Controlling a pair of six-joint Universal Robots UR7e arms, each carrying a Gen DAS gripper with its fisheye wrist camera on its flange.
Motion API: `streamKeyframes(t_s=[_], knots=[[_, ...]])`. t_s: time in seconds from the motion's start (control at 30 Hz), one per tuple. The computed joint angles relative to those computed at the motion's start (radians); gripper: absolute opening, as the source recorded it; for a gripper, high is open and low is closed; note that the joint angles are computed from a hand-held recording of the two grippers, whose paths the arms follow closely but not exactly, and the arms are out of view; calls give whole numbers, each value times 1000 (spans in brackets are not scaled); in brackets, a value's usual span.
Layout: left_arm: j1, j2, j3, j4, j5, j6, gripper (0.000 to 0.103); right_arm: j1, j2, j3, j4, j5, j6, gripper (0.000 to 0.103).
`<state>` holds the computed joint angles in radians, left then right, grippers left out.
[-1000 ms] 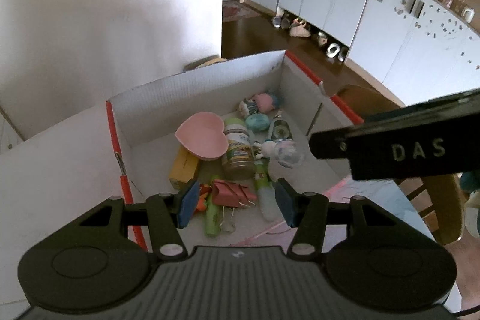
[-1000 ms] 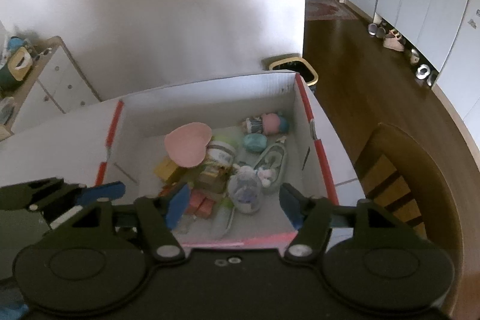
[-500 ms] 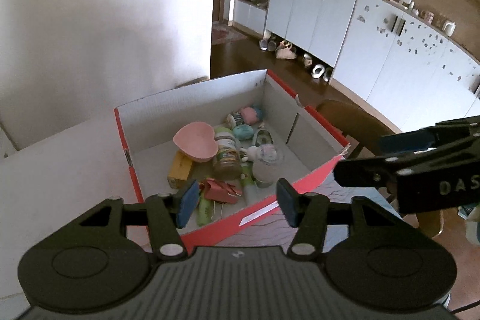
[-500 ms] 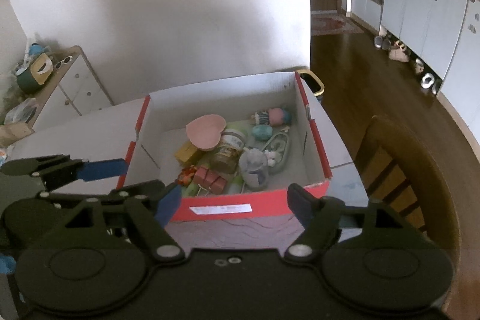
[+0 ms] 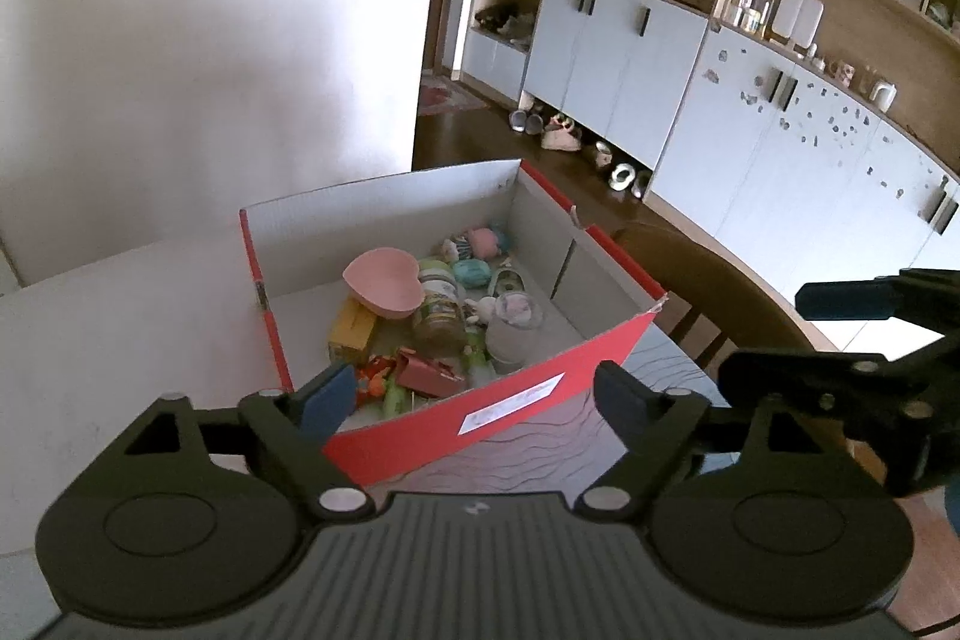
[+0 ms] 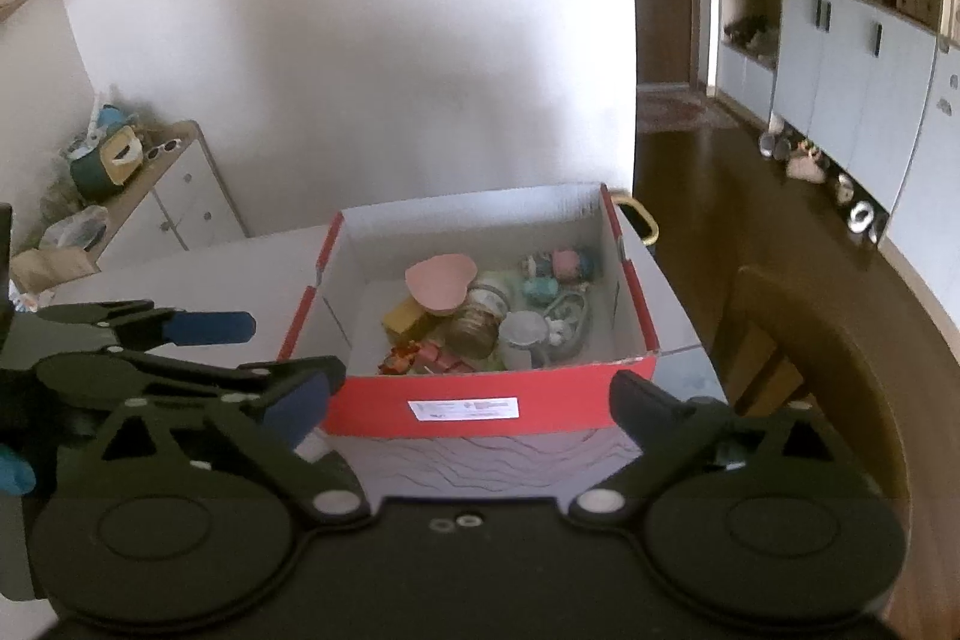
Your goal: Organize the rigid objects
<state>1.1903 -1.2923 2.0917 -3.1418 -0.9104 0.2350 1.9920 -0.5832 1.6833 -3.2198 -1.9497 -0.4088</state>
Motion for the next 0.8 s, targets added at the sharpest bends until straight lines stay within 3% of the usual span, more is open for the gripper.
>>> streamKeyframes(t_s=[0.1, 0.8], knots=[[-15, 6, 30, -69, 39, 29, 101, 2, -5, 18, -21, 0, -11, 103], [-18, -47, 110, -97, 9, 24, 101, -3, -44, 109, -95, -15, -10, 103]])
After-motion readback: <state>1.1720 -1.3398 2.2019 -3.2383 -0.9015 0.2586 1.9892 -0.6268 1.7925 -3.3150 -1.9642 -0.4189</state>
